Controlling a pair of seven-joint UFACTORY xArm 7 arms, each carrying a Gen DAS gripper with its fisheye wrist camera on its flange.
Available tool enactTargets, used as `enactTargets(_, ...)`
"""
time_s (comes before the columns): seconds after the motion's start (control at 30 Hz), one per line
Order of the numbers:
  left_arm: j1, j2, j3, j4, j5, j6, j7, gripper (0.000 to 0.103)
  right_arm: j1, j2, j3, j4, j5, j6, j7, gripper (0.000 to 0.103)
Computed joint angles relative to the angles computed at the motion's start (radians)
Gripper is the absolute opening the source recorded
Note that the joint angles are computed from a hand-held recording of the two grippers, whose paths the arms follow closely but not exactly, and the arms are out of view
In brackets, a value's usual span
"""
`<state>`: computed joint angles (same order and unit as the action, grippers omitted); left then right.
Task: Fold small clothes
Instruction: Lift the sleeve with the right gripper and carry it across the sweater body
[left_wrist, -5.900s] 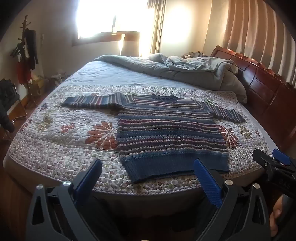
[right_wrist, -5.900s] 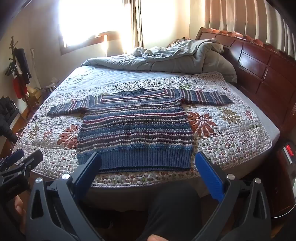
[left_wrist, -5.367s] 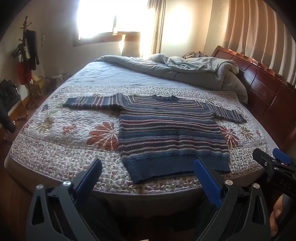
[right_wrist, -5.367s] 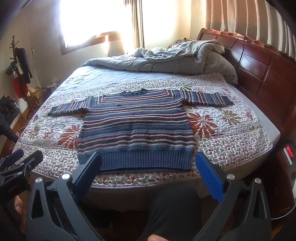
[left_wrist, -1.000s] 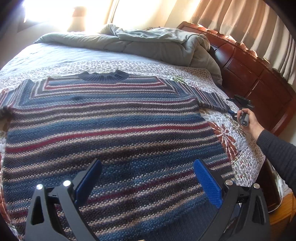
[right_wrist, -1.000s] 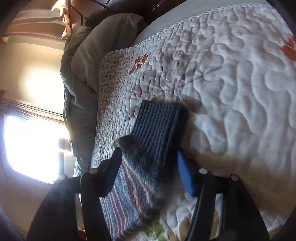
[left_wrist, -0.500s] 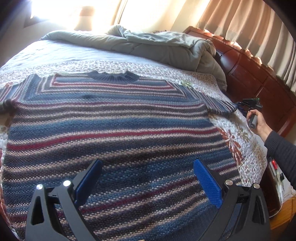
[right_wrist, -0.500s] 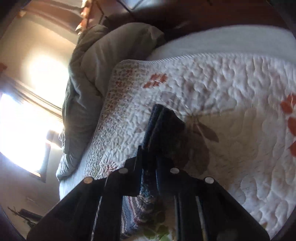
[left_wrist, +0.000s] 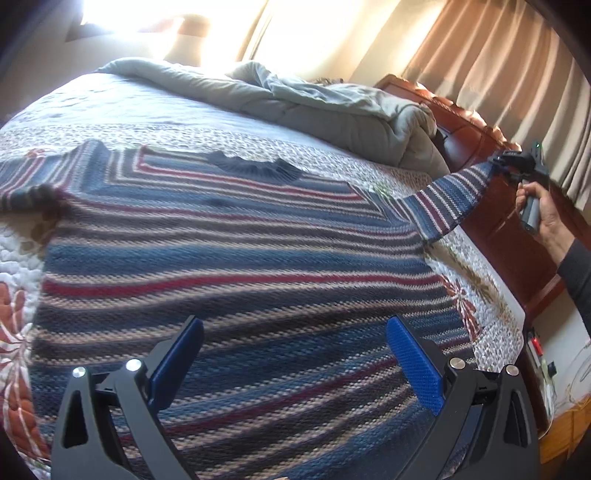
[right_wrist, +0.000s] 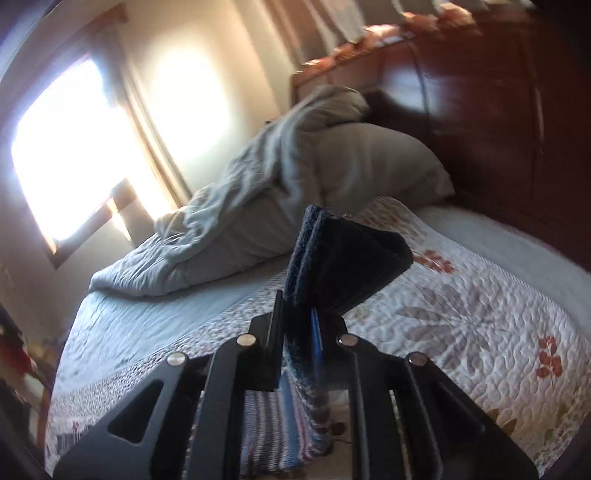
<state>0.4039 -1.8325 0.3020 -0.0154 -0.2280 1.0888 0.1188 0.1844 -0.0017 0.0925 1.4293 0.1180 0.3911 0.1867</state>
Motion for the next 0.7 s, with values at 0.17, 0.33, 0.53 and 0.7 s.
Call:
enactTargets(0.17, 0.056, 0.035, 0.069, 0.026, 0.007, 0.013, 0.036, 0.099, 0.055, 0.005, 0.044, 0.047, -0.114, 0.029, 0.070, 0.011)
enactTargets(0.33, 0.087, 0.080, 0.115, 0.054, -0.003, 0.006, 0.080, 0.099, 0.127, 0.038, 0.077, 0.103, -0.261, 0.074, 0.145, 0.011)
enactTargets(0.53, 0.132, 0.127, 0.155, 0.077, -0.016, 0.006, 0.133, 0.099, 0.245, 0.111, 0.099, 0.185, -0.439, 0.139, 0.245, 0.011)
enactTargets(0.7, 0.159, 0.178, 0.184, 0.102, -0.037, -0.002, 0.166, 0.099, 0.349, 0.191, 0.098, 0.257, -0.524, 0.201, 0.282, 0.011)
